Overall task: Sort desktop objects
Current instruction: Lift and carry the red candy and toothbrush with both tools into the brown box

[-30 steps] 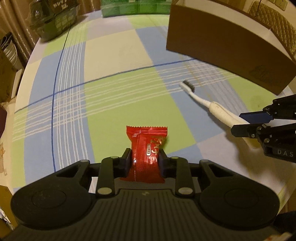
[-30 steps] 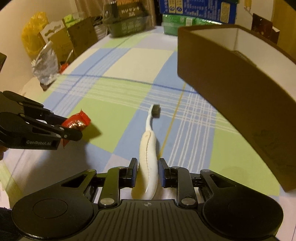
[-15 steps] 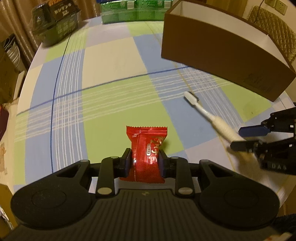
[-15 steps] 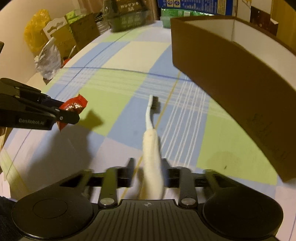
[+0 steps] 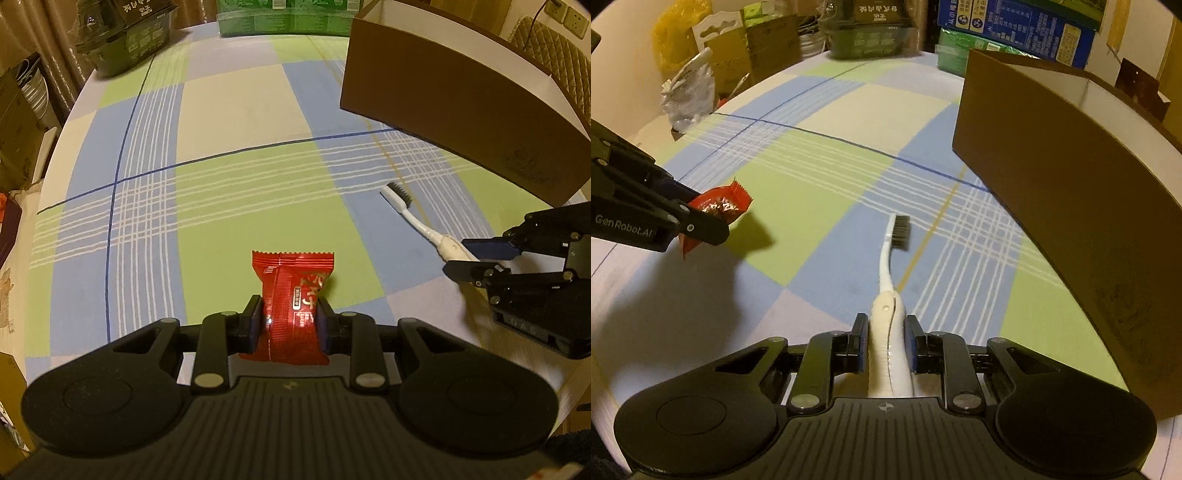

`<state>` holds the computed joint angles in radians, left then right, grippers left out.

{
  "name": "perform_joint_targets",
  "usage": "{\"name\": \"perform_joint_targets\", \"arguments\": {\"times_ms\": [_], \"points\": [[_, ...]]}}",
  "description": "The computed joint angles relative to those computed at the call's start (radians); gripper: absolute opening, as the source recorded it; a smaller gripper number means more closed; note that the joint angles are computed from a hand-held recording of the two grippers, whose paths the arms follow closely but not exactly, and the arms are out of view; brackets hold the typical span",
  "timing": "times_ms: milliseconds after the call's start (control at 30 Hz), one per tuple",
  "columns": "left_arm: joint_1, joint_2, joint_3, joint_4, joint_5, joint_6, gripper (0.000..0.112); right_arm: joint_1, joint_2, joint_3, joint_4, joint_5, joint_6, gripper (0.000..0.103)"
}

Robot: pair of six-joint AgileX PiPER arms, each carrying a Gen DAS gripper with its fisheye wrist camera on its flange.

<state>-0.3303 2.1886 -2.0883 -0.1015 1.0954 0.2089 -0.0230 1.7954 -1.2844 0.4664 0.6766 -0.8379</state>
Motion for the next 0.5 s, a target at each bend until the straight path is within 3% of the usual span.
{"name": "perform_joint_targets", "arguments": {"times_ms": [500], "points": [[-0.037,0.078,-0.229,-0.032,0.077,0.040,0.025,-0.138,-0.064,-0.058,0.176,0.140,0.044,0.017]]}}
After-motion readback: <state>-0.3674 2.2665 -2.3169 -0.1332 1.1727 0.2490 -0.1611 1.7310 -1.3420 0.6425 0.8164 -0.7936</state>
